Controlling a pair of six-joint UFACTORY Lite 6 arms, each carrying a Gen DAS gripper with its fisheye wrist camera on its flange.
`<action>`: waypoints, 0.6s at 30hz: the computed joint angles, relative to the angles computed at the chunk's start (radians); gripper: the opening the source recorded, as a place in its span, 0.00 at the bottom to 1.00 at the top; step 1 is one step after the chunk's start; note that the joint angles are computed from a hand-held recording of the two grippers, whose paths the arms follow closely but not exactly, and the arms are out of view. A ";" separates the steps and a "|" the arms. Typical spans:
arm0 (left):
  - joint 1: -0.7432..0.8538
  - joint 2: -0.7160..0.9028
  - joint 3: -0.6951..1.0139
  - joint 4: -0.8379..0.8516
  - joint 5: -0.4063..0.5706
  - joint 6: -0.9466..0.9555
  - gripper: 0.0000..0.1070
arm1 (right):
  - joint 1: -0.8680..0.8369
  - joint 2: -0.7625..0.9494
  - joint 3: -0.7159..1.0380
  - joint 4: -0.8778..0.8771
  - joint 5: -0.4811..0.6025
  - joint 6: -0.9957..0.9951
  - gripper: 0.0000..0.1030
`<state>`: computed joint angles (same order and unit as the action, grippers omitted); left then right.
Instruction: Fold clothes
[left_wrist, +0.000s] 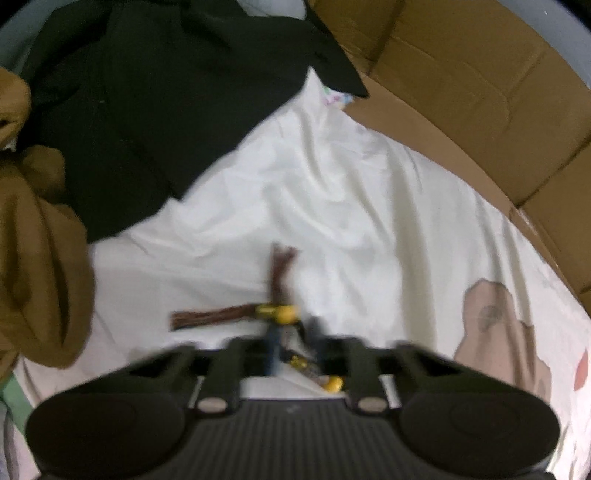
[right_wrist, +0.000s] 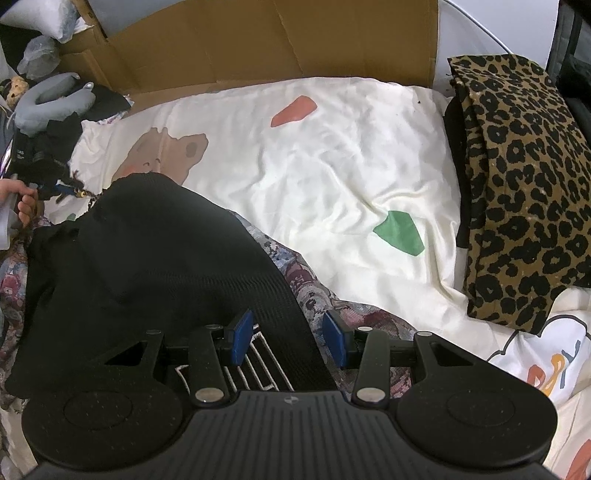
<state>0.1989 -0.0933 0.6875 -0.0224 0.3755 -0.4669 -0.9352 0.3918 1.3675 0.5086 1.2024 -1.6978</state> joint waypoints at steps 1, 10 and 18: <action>0.003 -0.006 0.000 -0.013 0.003 0.016 0.03 | 0.001 -0.001 -0.001 0.001 0.001 -0.001 0.47; -0.023 -0.118 0.013 -0.061 0.077 0.084 0.03 | 0.010 -0.018 -0.022 0.012 0.014 -0.003 0.48; -0.075 -0.386 0.049 -0.162 0.290 0.178 0.03 | 0.012 -0.011 -0.009 0.014 0.017 0.004 0.48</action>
<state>0.1241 -0.4790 0.7364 -0.1844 0.6655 -0.2894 -0.9230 0.3808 1.3584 0.5228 1.2198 -1.6937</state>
